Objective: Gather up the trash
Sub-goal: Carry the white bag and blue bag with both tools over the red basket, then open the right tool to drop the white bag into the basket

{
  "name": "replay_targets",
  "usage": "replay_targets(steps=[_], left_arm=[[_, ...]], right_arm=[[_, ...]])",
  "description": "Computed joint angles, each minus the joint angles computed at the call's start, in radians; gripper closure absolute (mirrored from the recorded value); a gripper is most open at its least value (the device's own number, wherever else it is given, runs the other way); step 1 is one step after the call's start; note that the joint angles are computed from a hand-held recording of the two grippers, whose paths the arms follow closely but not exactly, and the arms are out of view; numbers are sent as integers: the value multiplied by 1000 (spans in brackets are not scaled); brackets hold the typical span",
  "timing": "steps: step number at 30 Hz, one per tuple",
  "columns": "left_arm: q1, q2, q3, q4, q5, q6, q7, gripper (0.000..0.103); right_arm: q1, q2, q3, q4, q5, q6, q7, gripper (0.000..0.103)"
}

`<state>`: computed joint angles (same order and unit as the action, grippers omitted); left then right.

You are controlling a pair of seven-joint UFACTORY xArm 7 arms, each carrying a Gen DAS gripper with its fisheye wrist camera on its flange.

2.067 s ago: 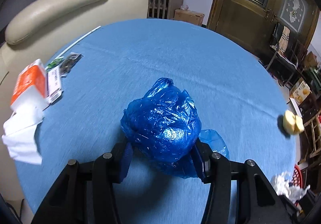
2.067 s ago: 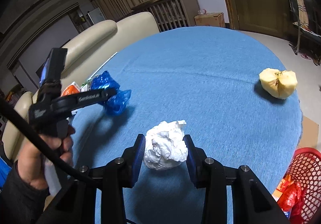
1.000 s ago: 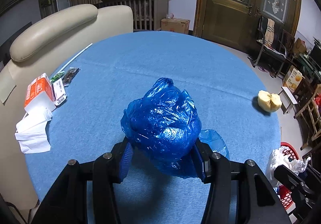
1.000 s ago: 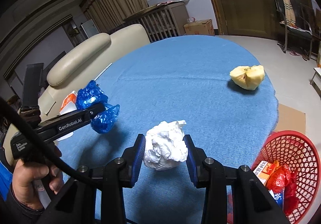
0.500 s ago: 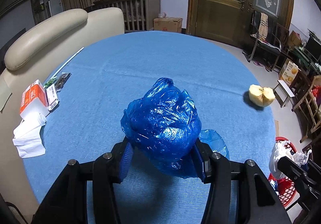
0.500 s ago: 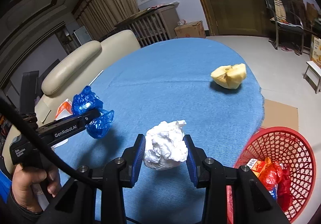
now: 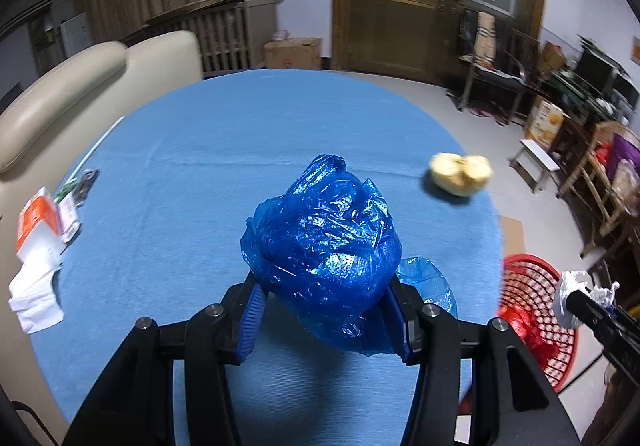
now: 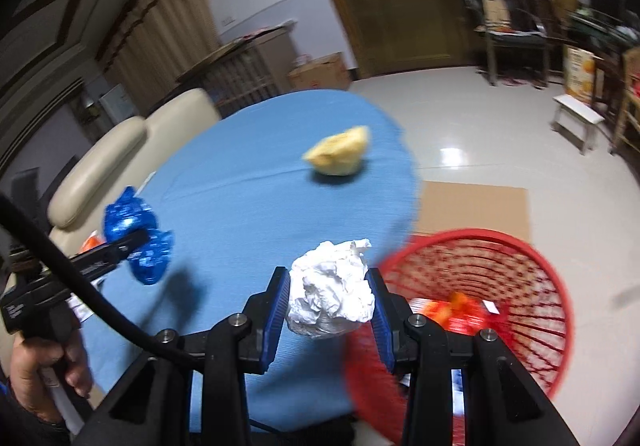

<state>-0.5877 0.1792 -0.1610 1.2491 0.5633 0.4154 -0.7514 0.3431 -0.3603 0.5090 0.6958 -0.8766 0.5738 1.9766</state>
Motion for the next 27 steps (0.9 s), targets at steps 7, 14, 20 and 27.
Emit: replay_targets(steps=[7,14,20,27], left_arm=[[-47,54,-57,52,-109,-13,129,49],[-122,94,-66,108,-164,8,233,49],[-166,128,-64,150,-185,33,279,49],[-198,174,-75,195,-230,60,338,49]], right_arm=[[52,-228,-21,-193,231,93,-51,62],[46,-337,-15,-296,394,103,-112,44],[33,-400,-3,-370,476,70,-111,28],[32,-512,25,-396,516,141,-100,28]])
